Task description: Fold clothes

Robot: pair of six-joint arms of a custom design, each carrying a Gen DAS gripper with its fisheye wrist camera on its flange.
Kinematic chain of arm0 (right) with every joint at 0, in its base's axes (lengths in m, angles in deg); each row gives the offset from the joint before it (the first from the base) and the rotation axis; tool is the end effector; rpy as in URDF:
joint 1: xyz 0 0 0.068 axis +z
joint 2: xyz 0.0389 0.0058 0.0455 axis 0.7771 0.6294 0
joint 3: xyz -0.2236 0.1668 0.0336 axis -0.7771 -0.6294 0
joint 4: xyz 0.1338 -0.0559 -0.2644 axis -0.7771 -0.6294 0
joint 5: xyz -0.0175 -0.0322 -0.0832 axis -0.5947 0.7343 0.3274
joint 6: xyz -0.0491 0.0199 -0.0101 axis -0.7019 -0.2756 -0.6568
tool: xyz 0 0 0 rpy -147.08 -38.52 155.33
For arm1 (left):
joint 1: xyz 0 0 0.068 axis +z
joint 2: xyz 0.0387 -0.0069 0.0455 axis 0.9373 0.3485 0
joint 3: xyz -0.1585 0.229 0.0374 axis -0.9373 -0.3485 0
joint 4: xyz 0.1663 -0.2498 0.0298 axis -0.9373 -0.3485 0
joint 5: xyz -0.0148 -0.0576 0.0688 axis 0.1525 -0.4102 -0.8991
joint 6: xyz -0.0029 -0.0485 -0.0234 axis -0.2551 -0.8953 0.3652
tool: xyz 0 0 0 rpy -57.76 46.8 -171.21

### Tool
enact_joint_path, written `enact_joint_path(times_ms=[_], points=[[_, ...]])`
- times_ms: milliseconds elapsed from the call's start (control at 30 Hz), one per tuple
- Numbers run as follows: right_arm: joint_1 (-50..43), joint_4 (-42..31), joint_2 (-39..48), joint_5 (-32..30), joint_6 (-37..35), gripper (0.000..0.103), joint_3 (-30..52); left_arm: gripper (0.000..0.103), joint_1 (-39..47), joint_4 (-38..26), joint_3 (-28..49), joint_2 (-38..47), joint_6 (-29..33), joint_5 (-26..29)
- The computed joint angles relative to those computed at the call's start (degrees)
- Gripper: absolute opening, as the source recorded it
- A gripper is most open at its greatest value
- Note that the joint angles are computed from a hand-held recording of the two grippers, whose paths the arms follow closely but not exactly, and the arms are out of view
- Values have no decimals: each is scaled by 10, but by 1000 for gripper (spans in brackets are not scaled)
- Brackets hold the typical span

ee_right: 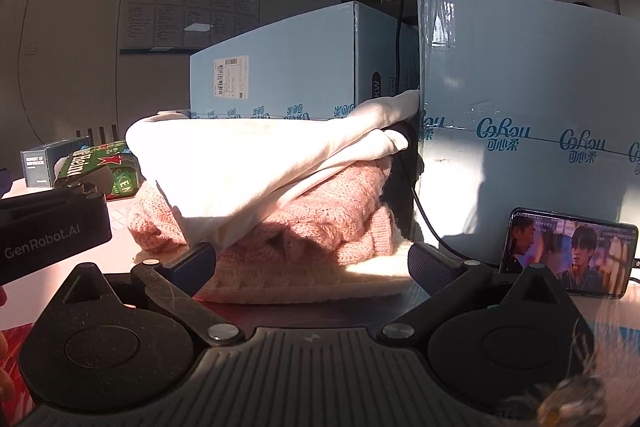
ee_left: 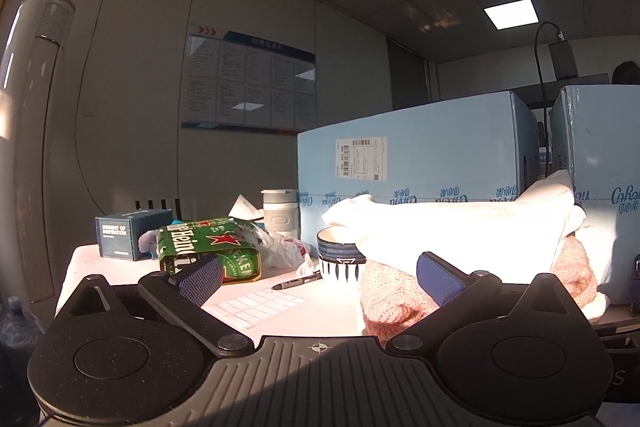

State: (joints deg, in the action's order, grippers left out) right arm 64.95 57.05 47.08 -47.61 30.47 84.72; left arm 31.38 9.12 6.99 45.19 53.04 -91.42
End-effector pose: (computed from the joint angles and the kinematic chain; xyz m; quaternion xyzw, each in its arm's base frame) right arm 0.2222 0.0563 0.1756 -0.1011 0.7837 0.0885 0.6064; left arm 0.1735 -0.0982 0.1690 -0.1096 0.7088 0.1330 0.6840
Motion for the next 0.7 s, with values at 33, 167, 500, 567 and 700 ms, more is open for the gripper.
enact_joint_path(times_ms=[33,167,500,567,700], points=[[0,0,0,0,0,103,0,103,-1,1,-1,-1,0,1],[0,1,0,0,-2,103,-1,103,-2,3,-2,-3,1,6],[2,-3,6,4,-2,103,3,103,-2,-17,3,-5,-11,1],[1,-5,6,2,-1,103,4,103,-1,-18,4,-5,-12,2],[0,-9,8,-2,1,103,7,103,1,-21,4,-5,-13,3]])
